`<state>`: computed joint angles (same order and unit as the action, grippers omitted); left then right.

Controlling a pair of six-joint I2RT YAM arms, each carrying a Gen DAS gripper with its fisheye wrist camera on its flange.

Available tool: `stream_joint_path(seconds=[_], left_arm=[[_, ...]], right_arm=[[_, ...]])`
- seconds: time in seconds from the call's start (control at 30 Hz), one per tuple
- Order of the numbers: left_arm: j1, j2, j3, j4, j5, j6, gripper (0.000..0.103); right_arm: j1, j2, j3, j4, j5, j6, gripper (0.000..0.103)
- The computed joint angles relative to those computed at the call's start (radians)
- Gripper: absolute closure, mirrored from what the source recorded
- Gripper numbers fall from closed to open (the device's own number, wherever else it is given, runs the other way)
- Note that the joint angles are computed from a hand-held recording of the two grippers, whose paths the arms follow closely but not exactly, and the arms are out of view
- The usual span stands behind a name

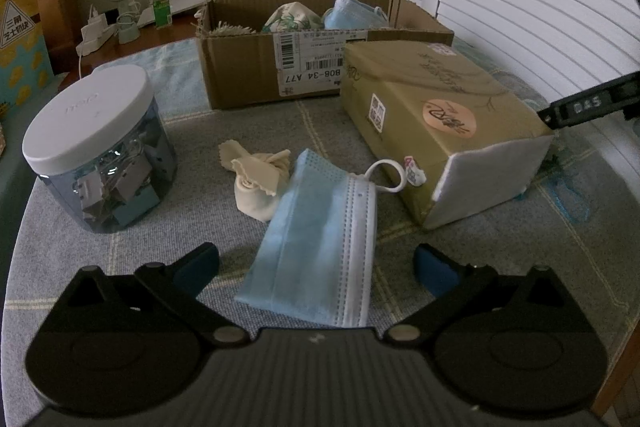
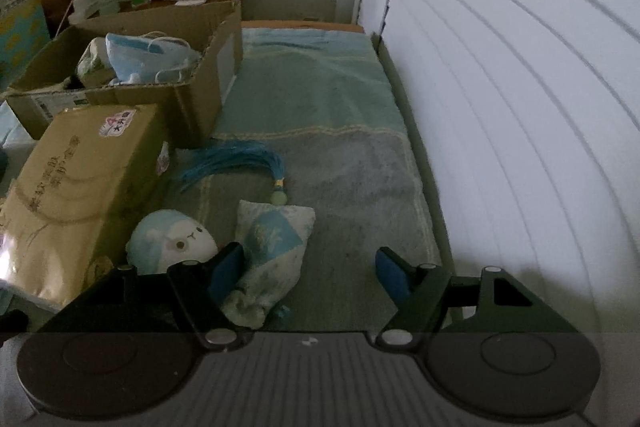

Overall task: Organize soft objects
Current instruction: 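Close the left tool on the blue mask while the right tool grasps the plush pouch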

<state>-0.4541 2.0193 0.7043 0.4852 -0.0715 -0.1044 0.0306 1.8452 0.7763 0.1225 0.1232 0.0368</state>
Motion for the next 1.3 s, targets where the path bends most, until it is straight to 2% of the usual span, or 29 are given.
stream_joint_path(seconds=[0.1,0.33,0.47,0.53,0.63,0.8,0.9,1.0,1.07,1.13,1.2,1.3], left_arm=[[0.0,0.0,0.001,-0.001,0.0,-0.001,0.0],[0.0,0.0,0.001,-0.001,0.0,0.0,0.0],[-0.001,0.0,0.001,-0.001,-0.001,-0.001,0.001],[-0.001,0.0,0.001,-0.002,-0.001,-0.001,0.0],[-0.001,-0.002,0.001,-0.003,-0.001,-0.002,0.0],[-0.001,-0.001,0.0,-0.002,-0.001,-0.002,0.0],[-0.001,-0.001,0.0,-0.002,-0.001,-0.002,0.001],[-0.001,-0.001,0.0,-0.001,-0.001,-0.002,0.0],[-0.001,-0.001,0.0,-0.001,-0.001,-0.002,0.0],[-0.001,0.0,0.0,0.0,0.0,-0.001,0.001],[-0.003,-0.001,0.0,-0.002,-0.002,-0.002,0.001],[-0.004,-0.006,-0.005,0.006,0.004,0.017,0.006]], right_arm=[[-0.008,-0.062,-0.074,0.06,-0.041,0.015,0.026],[0.066,-0.127,-0.248,0.238,0.04,-0.035,0.026],[0.066,-0.146,-0.32,0.326,0.043,-0.002,0.027],[0.068,-0.151,-0.332,0.343,0.034,-0.023,0.028],[0.065,-0.121,-0.318,0.356,0.019,-0.045,0.039],[0.045,-0.076,-0.287,0.352,-0.044,-0.057,0.068],[0.054,-0.086,-0.298,0.356,-0.018,-0.036,0.071],[0.066,-0.093,-0.307,0.366,0.059,-0.023,0.071],[0.05,-0.104,-0.307,0.351,0.062,-0.015,0.069],[0.042,-0.103,-0.31,0.362,0.055,-0.018,0.061],[0.038,-0.1,-0.314,0.383,0.043,-0.034,0.046],[0.041,-0.072,-0.29,0.4,0.033,-0.065,0.043]])
